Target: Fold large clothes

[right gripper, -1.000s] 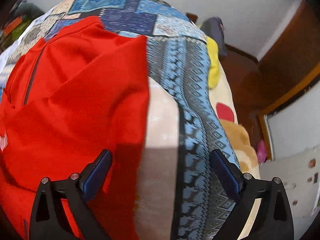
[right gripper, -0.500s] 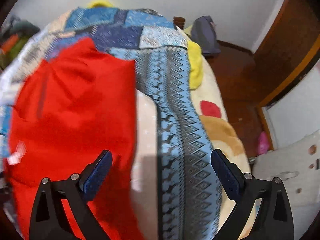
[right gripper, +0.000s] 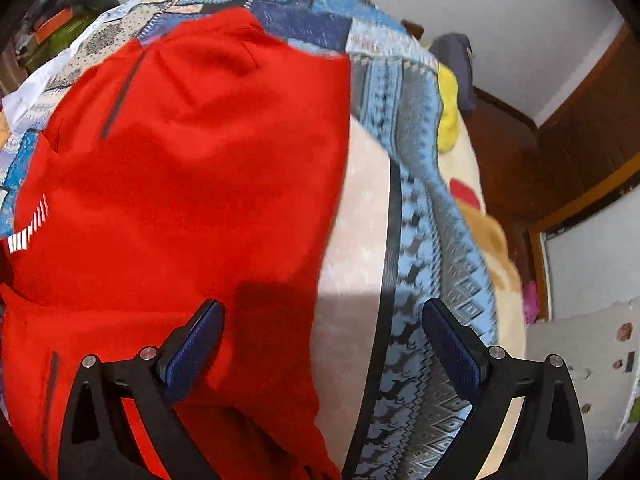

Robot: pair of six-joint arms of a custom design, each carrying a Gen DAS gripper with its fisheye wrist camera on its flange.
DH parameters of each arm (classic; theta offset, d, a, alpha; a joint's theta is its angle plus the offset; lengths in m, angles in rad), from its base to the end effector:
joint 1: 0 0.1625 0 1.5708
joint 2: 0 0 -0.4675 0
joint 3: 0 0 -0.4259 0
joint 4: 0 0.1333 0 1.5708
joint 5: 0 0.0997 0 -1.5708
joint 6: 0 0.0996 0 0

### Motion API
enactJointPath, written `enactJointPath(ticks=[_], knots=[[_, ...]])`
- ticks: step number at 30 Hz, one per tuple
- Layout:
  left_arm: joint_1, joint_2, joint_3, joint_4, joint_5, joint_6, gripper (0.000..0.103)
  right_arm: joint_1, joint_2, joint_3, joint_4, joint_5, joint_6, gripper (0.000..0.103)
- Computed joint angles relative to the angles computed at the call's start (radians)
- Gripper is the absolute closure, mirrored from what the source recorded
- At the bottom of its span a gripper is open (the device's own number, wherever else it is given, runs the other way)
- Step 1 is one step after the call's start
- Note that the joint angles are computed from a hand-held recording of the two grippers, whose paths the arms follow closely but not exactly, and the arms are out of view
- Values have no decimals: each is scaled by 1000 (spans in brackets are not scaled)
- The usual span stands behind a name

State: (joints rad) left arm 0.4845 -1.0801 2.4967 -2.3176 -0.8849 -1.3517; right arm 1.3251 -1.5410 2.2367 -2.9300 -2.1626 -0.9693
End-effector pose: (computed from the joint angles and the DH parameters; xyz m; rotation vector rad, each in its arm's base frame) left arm -0.1882 -0.3210 0.0317 -0.0206 2.2673 -0.4844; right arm -0.0390 -0.4751 0.3531 0.5840 -2.2205 0.2485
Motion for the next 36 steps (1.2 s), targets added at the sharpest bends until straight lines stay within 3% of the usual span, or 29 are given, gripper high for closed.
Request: enactJointPath(ticks=[3, 5, 7, 9, 10, 18, 21, 25, 27, 29, 32, 34, 36], knots=[[-6, 58, 6, -188, -3, 87, 25, -29, -23, -7, 26, 44, 16, 1], [5, 99, -13, -219, -9, 99, 27, -33, -21, 0, -8, 43, -10, 0], [36, 152, -54, -188, -32, 103, 54, -37, -17, 10, -54, 45, -61, 0], [59, 190, -84, -155, -41, 98, 100, -39, -18, 18, -79, 48, -80, 0], [58, 202, -94, -137, -29, 88, 103, -37, -16, 23, -97, 46, -91, 0], [-11, 169, -139, -132, 70, 151, 103, -39, 1, 18, -201, 26, -135, 0], [11, 182, -166, -165, 74, 188, 103, -50, 8, -2, -224, 15, -117, 0], [66, 250, -218, -125, 61, 210, 98, -71, 0, -49, -120, 18, -31, 0], [90, 274, -229, -111, 24, 209, 90, -67, 4, -56, -110, 9, -21, 0], [96, 270, -214, -139, 13, 214, 88, -57, 11, -49, -138, -8, -46, 0], [93, 201, -169, -197, -6, 231, 71, -37, -2, -43, -130, -7, -55, 1], [72, 141, -144, -182, 22, 221, 58, -23, -30, -42, -77, 31, -38, 1], [51, 93, -146, -82, 68, 192, 47, -6, -49, -45, -35, 60, -15, 1]])
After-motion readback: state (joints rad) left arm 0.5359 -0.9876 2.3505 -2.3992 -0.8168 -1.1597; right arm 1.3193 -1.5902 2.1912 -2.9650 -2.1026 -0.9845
